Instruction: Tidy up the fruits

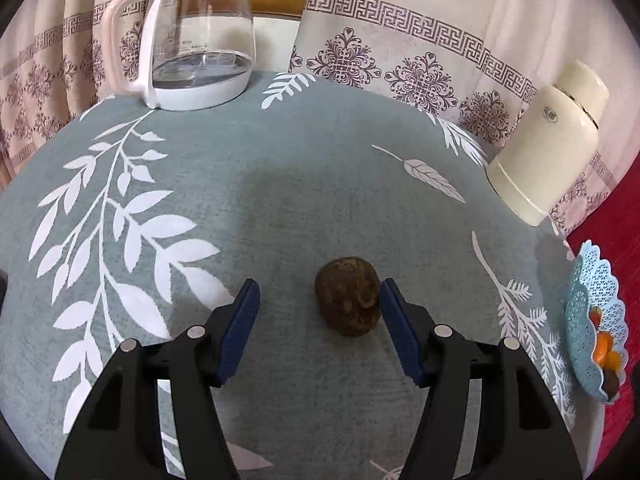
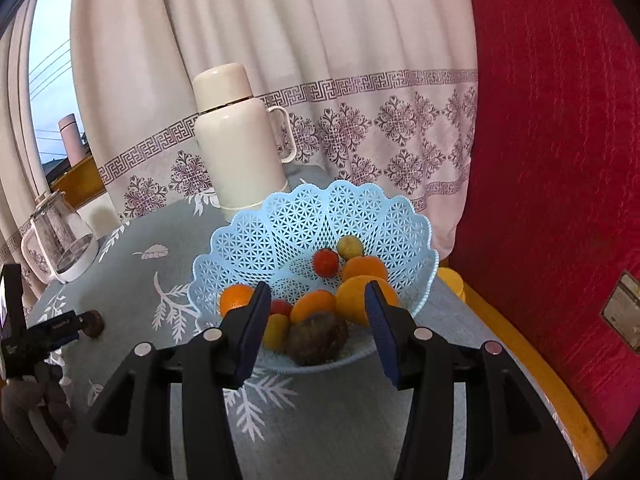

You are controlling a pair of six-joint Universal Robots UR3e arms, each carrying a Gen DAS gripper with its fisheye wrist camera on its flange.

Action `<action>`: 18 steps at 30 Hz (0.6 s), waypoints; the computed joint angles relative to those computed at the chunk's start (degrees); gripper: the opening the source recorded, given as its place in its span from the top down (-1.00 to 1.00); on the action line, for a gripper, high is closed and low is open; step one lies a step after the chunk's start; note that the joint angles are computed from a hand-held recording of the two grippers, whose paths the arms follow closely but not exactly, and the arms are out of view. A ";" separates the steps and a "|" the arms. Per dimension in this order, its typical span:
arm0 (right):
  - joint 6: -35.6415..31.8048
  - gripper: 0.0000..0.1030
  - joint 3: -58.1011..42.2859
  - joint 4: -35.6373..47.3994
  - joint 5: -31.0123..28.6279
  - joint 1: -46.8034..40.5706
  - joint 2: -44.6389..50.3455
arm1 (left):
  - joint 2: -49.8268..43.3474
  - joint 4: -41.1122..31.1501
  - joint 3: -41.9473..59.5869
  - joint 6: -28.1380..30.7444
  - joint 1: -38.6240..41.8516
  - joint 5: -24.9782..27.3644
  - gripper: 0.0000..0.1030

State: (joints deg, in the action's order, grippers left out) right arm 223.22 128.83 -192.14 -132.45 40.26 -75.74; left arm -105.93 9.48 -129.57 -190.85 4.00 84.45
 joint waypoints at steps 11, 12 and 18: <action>0.23 -0.09 -0.01 -2.02 -1.57 1.47 2.27 | -1.57 -2.42 2.77 2.63 -1.17 -0.12 -0.09; 0.30 -0.09 0.10 -2.15 -1.52 1.43 2.32 | -1.65 -2.43 2.89 2.66 -1.35 0.15 -0.05; 1.01 -0.09 0.73 -2.96 -1.90 1.53 2.50 | -1.25 -1.56 1.93 3.36 -0.88 -1.02 0.18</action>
State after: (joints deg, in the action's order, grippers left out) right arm 224.23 129.56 -195.09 -134.34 41.78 -73.24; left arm -107.18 7.92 -127.64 -187.48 3.12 83.43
